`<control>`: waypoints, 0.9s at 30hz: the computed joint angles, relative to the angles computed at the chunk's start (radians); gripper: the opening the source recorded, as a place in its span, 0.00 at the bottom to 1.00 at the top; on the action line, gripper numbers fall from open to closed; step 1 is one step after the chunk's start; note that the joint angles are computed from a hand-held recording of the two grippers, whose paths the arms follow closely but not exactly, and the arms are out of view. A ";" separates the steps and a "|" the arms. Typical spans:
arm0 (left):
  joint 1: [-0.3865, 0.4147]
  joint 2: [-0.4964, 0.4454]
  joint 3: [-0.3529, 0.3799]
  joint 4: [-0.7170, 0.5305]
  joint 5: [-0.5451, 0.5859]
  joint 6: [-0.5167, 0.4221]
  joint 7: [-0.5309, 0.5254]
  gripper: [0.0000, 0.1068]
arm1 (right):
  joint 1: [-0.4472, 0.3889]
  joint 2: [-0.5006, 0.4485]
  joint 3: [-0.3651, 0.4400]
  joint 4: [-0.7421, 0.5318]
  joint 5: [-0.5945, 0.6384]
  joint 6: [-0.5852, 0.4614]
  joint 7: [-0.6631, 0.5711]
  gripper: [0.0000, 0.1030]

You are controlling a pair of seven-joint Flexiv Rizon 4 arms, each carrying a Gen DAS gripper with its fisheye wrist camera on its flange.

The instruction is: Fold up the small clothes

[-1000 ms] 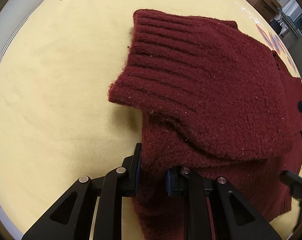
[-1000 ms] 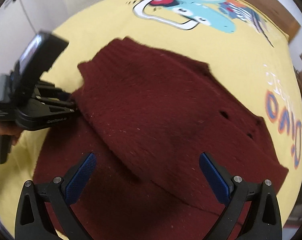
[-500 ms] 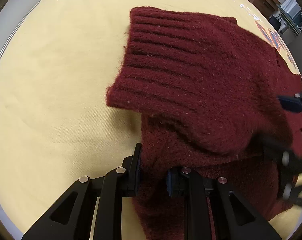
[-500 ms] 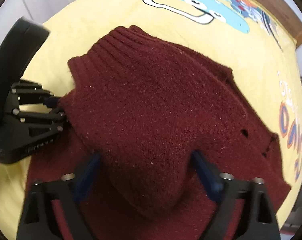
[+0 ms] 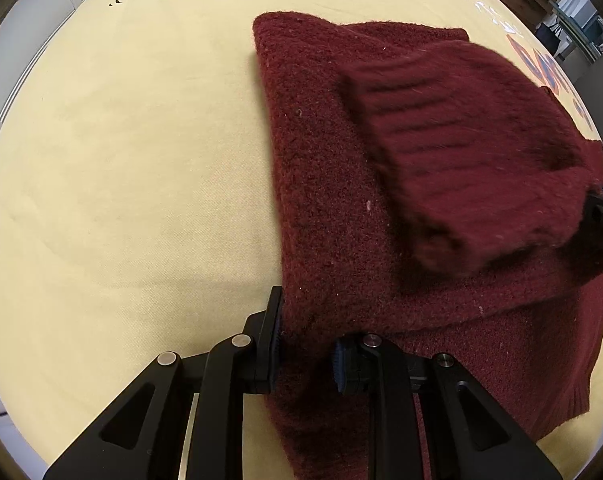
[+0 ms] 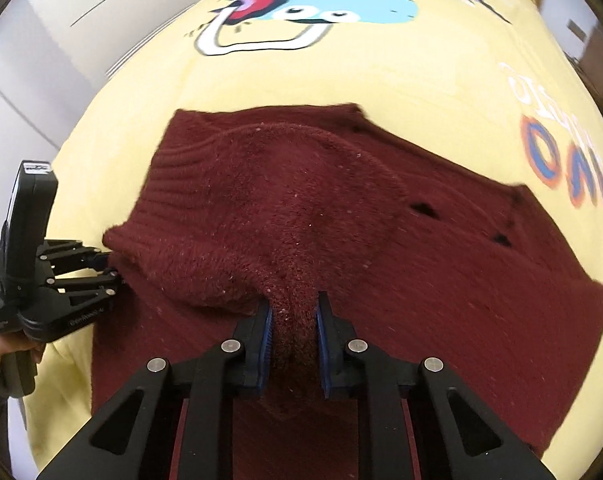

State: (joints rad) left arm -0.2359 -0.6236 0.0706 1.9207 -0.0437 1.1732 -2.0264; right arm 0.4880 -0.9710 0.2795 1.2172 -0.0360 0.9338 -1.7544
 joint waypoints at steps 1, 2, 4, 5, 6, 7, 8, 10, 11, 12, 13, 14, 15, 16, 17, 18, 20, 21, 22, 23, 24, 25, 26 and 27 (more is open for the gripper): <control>0.000 -0.001 -0.001 -0.001 0.000 -0.001 0.000 0.17 | -0.002 0.008 -0.007 0.013 0.000 0.005 0.005 0.18; 0.000 -0.002 -0.001 -0.002 0.000 -0.001 -0.001 0.17 | -0.007 0.011 -0.013 0.020 -0.001 0.002 0.012 0.18; -0.003 -0.005 0.003 -0.010 0.003 -0.009 -0.004 0.17 | -0.017 0.009 -0.015 0.015 -0.001 -0.025 0.022 0.18; -0.008 -0.010 0.006 -0.019 0.006 -0.016 -0.008 0.17 | -0.010 0.028 -0.026 0.048 0.020 -0.028 0.019 0.18; -0.012 -0.013 0.009 -0.026 0.010 -0.022 -0.012 0.17 | -0.021 0.019 -0.012 0.048 0.004 -0.035 0.028 0.19; -0.013 -0.014 0.010 -0.029 0.012 -0.025 -0.014 0.17 | -0.020 0.031 -0.010 0.074 0.009 -0.024 0.033 0.19; -0.013 -0.015 0.009 -0.031 0.013 -0.027 -0.015 0.17 | -0.022 0.028 -0.006 0.076 0.010 -0.021 0.032 0.21; -0.011 -0.017 0.006 -0.036 0.013 -0.030 -0.017 0.17 | -0.020 0.027 -0.008 0.080 0.009 -0.012 0.040 0.27; -0.015 -0.014 0.005 -0.032 0.013 -0.029 -0.023 0.17 | -0.021 0.038 -0.009 0.090 0.006 -0.013 0.043 0.33; -0.017 -0.012 0.003 -0.029 0.012 -0.028 -0.027 0.17 | -0.018 0.046 -0.014 0.098 -0.001 -0.007 0.044 0.43; -0.016 -0.012 0.002 -0.029 0.012 -0.027 -0.027 0.17 | -0.019 0.057 -0.019 0.116 -0.009 0.006 0.040 0.49; -0.016 -0.013 0.001 -0.029 0.012 -0.026 -0.029 0.17 | -0.010 0.066 -0.030 0.127 -0.027 0.018 0.041 0.59; -0.017 -0.015 0.001 -0.032 0.013 -0.026 -0.031 0.18 | -0.002 0.070 -0.037 0.133 -0.041 0.026 0.043 0.61; -0.021 -0.021 0.003 -0.041 0.015 -0.028 -0.034 0.18 | 0.001 0.079 -0.040 0.143 -0.057 0.034 0.035 0.61; -0.021 -0.022 0.003 -0.041 0.017 -0.027 -0.035 0.18 | 0.002 0.087 -0.038 0.148 -0.067 0.037 0.028 0.61; -0.023 -0.023 0.004 -0.042 0.018 -0.026 -0.037 0.18 | 0.004 0.093 -0.034 0.153 -0.073 0.041 0.023 0.62; -0.020 -0.019 0.002 -0.033 0.018 -0.020 -0.036 0.18 | 0.004 0.104 -0.018 0.161 -0.082 0.046 -0.004 0.63; -0.019 -0.018 0.001 -0.029 0.018 -0.016 -0.035 0.18 | 0.008 0.106 -0.015 0.162 -0.087 0.048 -0.012 0.65; -0.017 -0.014 -0.001 -0.020 0.018 -0.011 -0.032 0.18 | 0.018 0.105 -0.013 0.160 -0.097 0.055 -0.024 0.65; -0.018 -0.014 0.000 -0.020 0.017 -0.011 -0.033 0.18 | 0.027 0.104 -0.012 0.160 -0.103 0.059 -0.032 0.66; -0.019 -0.013 0.001 -0.020 0.017 -0.012 -0.034 0.18 | 0.040 0.099 -0.015 0.154 -0.113 0.058 -0.035 0.67; -0.019 -0.013 0.001 -0.020 0.017 -0.012 -0.034 0.18 | 0.055 0.095 -0.018 0.149 -0.124 0.052 -0.037 0.67; -0.019 -0.013 0.000 -0.019 0.016 -0.011 -0.034 0.18 | 0.068 0.089 -0.020 0.143 -0.133 0.044 -0.038 0.67; -0.018 -0.012 0.000 -0.018 0.015 -0.011 -0.034 0.18 | 0.075 0.083 -0.020 0.138 -0.138 0.036 -0.043 0.67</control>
State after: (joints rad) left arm -0.2541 -0.6353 0.0703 1.9022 -0.0290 1.1624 -2.0607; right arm 0.5627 -0.8876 0.2597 1.3550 -0.1736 0.9698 -1.7974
